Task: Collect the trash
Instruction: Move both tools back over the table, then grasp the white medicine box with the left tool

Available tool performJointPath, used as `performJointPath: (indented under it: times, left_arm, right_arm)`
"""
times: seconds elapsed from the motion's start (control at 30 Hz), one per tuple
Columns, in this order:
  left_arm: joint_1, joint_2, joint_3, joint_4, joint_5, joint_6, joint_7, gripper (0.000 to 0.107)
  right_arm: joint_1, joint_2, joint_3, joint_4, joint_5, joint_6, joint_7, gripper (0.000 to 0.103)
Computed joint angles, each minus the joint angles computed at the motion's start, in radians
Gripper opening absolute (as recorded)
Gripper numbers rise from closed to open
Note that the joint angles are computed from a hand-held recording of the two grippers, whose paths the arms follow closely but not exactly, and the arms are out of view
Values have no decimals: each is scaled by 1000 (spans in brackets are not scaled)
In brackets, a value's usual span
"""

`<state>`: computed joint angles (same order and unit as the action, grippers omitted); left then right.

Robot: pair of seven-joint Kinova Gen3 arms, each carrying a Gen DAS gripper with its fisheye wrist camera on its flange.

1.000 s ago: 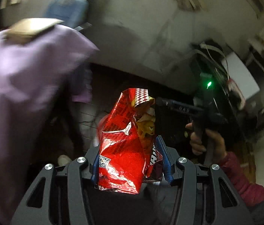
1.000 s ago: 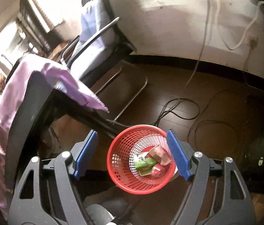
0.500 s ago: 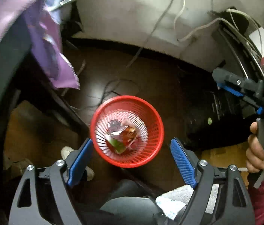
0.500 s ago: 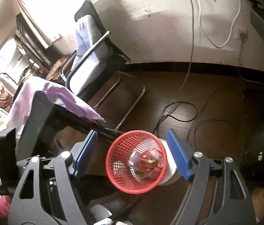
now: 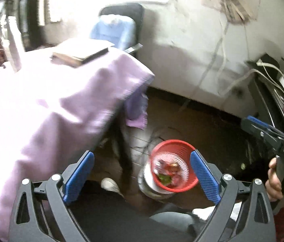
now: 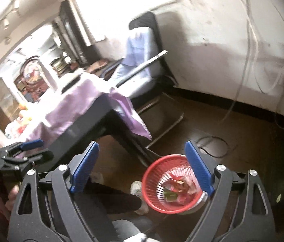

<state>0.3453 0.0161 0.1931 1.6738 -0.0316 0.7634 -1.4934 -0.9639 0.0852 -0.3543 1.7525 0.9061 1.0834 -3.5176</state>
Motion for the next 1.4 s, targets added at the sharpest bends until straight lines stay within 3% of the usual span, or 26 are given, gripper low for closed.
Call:
performJointPath:
  times: [0.1,0.17,0.27,0.43,0.53,0.6,0.77,0.83,0.97,1.13,1.2,1.3,1.4]
  left_arm:
    - [-87,-97,39,50,-109,-17,78,97]
    - [-114,-151,7,74,-153,-15,103,97]
    - [-192,-215,-58,84,-135,14,45,97]
    - [-424,-269,-107,73,-89,33,-94,97]
    - [-563,-237,-152,22,-28,56,-191,97]
    - [-629,-164,-211,-61,54,117,-257,97]
    - [-628,28,-442,-270,257,295,-378,97]
    - [-625,81,-486,-312,292,304,-378,97]
    - [-723,157,-450,-365,376,310,-445,97]
    - [-779,209,-370,-396,371,332,-516,97]
    - [-791,232,-335,-413,333,362,-503,97]
    - [-767,218,-323,-383,241,314,-481,97]
    - [-795,218,-322,-388,232,300,-435,97]
  right_arm:
    - [-17,20,-6,-49,17,6,41,89]
    - [-28,34,-2,-76,16,6,68,89]
    - [-41,54,10,-121,-5,-8,123,89]
    - [-54,96,41,-199,-45,-61,200,92]
    - [-62,138,65,-271,-80,-95,275,92]
    - [-69,176,83,-333,-105,-112,337,93]
    - [-91,306,111,-550,-175,-103,536,93]
    - [-108,356,124,-637,-199,-74,611,93]
    - [-141,445,154,-790,-246,-18,723,93]
    - [-177,543,195,-965,-313,49,824,93]
    - [-189,569,216,-1011,-336,62,848,93]
    - [-199,607,241,-1083,-378,74,883,93]
    - [-204,644,260,-1152,-424,74,929,93]
